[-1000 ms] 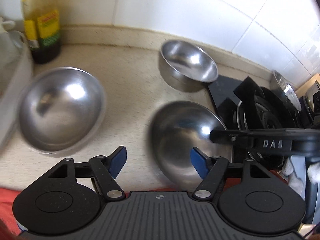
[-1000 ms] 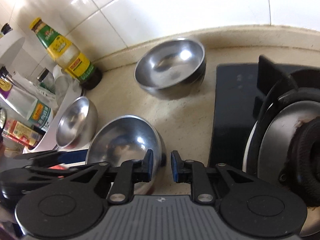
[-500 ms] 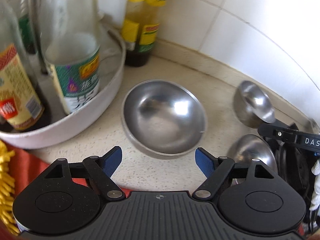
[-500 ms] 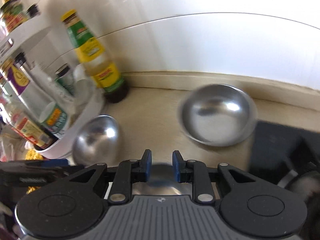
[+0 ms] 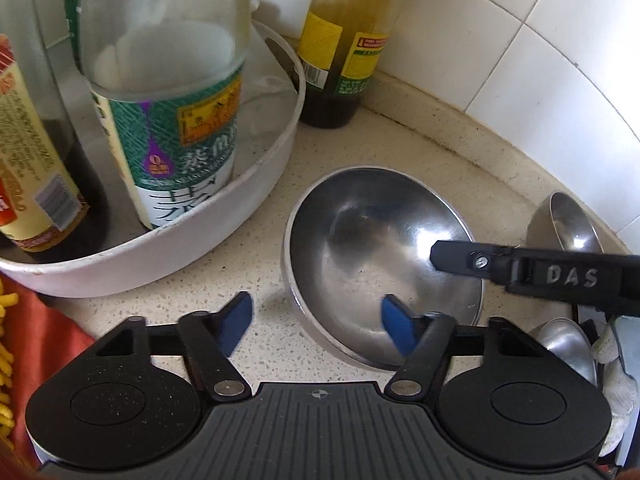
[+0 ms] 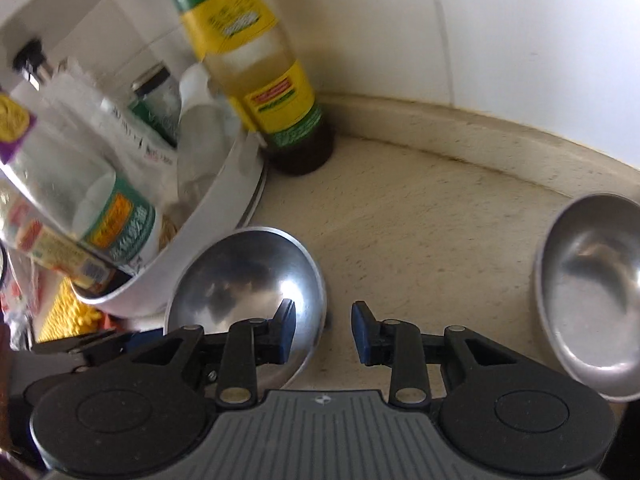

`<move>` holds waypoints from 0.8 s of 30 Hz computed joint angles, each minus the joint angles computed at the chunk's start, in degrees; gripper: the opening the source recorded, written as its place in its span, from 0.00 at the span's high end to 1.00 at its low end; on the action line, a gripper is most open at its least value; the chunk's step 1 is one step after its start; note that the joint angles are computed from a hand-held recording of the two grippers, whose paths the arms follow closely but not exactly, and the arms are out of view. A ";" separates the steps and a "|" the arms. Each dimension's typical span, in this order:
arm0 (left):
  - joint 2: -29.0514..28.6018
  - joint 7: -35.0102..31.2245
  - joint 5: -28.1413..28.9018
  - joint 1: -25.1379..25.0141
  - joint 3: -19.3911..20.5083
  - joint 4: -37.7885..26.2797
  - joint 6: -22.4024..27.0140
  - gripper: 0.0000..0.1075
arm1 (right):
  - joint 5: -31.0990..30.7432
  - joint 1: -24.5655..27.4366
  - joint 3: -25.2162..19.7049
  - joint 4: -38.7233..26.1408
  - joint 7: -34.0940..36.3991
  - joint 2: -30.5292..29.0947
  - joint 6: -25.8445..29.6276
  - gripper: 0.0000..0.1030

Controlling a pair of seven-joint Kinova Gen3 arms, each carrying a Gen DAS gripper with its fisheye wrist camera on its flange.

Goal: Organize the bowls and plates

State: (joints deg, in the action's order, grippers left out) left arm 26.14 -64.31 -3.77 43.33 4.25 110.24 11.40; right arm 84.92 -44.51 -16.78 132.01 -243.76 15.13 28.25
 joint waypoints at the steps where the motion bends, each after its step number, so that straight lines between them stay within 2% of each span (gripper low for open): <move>1: 0.31 -0.36 -0.15 -0.31 0.37 0.06 -0.36 0.43 | 0.24 0.37 0.14 -0.05 0.36 0.33 -1.01 0.85; 2: 0.58 -1.05 0.16 -0.78 0.83 0.09 -0.75 0.48 | 0.93 0.65 0.00 0.03 -0.22 0.60 -1.35 0.85; 4: 0.82 -0.46 -0.63 1.24 -1.19 -0.03 -1.29 0.51 | 3.86 1.22 -0.51 0.56 -3.44 1.18 -1.77 0.85; 7: 0.96 -0.62 -1.42 3.05 -2.52 -0.38 -0.97 0.53 | 3.89 1.54 -1.57 0.51 -3.90 1.37 -1.31 0.85; 10: 1.03 1.43 -3.45 7.50 -6.57 -0.71 -0.60 0.52 | 3.22 0.88 -1.80 0.58 -3.81 1.39 -0.66 0.85; 13: 0.78 1.86 -3.98 7.09 -6.05 -0.45 -0.52 0.52 | 4.34 0.58 -2.26 0.98 -6.14 1.13 -0.03 0.85; 19: -1.11 6.15 -7.80 15.10 -13.60 1.26 -2.30 0.50 | -0.54 -2.89 -2.50 0.72 -2.66 -0.94 4.06 0.85; 24: -2.51 7.38 -9.18 16.68 -14.91 2.26 -3.64 0.50 | -3.75 -5.47 -2.47 0.58 -1.45 -2.69 7.10 0.85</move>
State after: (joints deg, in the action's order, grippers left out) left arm 23.63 -56.93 -12.96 60.01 -10.67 112.50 7.77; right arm 81.17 -49.98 -19.26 132.59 -245.21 12.44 35.35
